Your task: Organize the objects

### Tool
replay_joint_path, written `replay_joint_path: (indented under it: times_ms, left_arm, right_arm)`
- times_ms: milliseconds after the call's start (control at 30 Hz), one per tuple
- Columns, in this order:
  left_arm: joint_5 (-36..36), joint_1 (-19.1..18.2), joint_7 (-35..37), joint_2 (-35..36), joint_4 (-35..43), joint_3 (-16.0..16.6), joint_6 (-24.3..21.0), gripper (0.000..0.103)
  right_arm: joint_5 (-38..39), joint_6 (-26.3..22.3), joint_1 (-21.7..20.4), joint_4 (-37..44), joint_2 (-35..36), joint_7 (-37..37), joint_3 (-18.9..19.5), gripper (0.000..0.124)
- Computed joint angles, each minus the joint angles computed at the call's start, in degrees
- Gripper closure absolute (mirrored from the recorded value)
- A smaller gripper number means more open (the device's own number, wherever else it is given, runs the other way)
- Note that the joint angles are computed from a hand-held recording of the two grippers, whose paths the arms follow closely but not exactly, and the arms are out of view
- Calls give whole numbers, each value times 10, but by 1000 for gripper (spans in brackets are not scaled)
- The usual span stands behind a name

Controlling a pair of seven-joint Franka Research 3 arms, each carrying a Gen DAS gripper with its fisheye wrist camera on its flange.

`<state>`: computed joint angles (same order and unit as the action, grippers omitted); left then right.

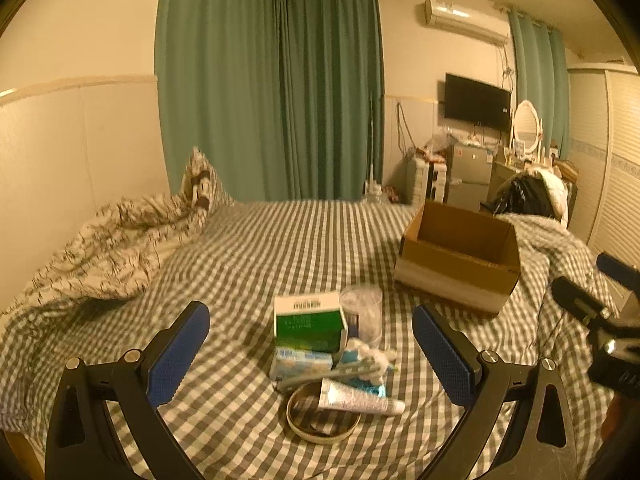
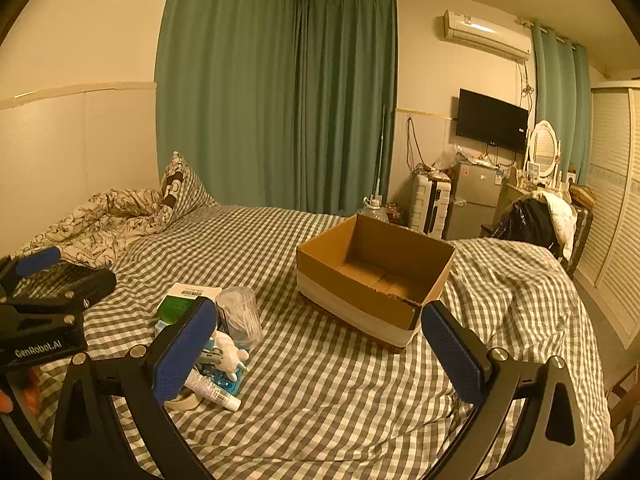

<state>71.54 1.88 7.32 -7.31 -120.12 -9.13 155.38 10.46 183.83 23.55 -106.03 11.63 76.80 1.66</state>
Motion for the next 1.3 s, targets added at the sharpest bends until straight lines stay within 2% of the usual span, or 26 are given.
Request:
replay_joint_path:
  times_ms: [167, 300, 433, 533, 633, 700, 767, 833, 1000, 1100, 1200, 1300]
  left_arm:
    - [-75, -6, 70, 38, -7, 11, 8, 0]
    - [-179, -14, 165, 82, -11, 21, 23, 0]
    - [-300, -19, 276, 130, -4, 26, 32, 0]
    - [-328, -30, 308, 163, 16, 33, 10, 0]
    - [-360, -33, 332, 186, 29, 39, 14, 0]
    - [-356, -41, 326, 196, 37, 47, 11, 2]
    - [-351, -47, 326, 200, 40, 52, 11, 16]
    - [-367, -44, 340, 196, 35, 49, 14, 18]
    - [-407, -37, 376, 148, -4, 41, 31, 18]
    - [-342, -43, 337, 110, -18, 49, 11, 18]
    - [-273, -33, 284, 78, -28, 49, -6, 18]
    - [-250, -13, 261, 56, -41, 47, 0, 18]
  right_arm:
    - [16, -27, -22, 21, 25, -12, 20, 21]
    - [-4, -64, -1, 50, 59, 10, -9, 21]
    - [-11, -90, -7, 71, 84, 14, -5, 21]
    - [-8, -108, -17, 87, 100, 7, 6, 21]
    - [-7, -127, -20, 99, 115, -1, 12, 21]
    - [-2, -140, -24, 109, 125, -7, 18, 21]
    - [6, -152, -30, 117, 134, -15, 27, 21]
    - [15, -168, -36, 122, 138, -27, 35, 21]
    - [3, -184, -20, 128, 142, -33, 27, 21]
    - [2, -202, -17, 133, 146, -47, 35, 21]
    - [13, -222, -20, 144, 155, -78, 55, 21]
    - [6, -243, -5, 161, 171, -98, 56, 21]
